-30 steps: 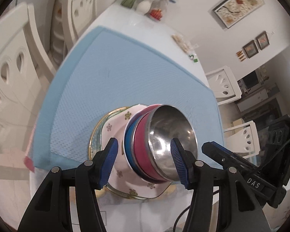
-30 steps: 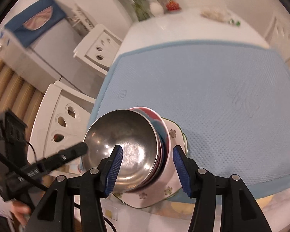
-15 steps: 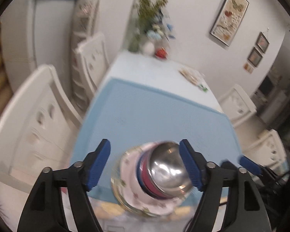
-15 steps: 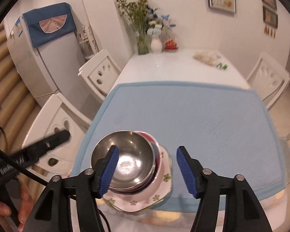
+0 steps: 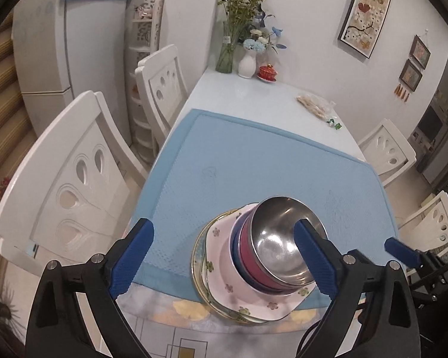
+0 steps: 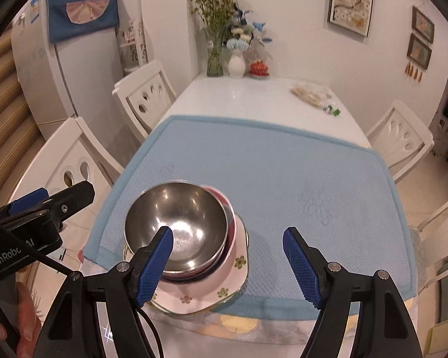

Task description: Organize plates and bowls

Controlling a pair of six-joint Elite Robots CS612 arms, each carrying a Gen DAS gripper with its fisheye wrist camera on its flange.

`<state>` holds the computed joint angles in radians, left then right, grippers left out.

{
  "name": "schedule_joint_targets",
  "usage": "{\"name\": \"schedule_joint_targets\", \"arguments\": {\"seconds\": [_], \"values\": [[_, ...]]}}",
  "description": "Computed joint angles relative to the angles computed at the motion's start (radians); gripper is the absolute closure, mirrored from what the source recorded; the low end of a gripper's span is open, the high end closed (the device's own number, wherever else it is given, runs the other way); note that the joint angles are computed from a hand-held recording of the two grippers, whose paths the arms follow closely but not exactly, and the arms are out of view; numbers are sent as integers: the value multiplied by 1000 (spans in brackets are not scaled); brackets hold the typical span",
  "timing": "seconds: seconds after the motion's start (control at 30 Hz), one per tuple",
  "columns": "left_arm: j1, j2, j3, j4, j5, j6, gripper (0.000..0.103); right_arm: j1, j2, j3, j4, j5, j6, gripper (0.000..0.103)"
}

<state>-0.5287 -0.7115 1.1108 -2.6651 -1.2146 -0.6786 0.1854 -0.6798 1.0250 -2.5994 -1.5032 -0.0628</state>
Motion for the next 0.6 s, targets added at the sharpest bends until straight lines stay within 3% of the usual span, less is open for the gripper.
{"name": "schedule_joint_targets", "arguments": {"seconds": [0.13,0.23,0.3,0.6], "values": [[-9,3,-6,51,48,-6,8,-2,8,-15,63,-2,29,29],[-18,8,-36,199,87,-22,8,-4,4,-10,89,-4,36,29],[-26,4,-35,241,117,-51,8,-3,1,-4,88,-26,19,29],[-70,-43,29,205,173,-67,8,-3,-36,78,-42,-122,-141,29]]}}
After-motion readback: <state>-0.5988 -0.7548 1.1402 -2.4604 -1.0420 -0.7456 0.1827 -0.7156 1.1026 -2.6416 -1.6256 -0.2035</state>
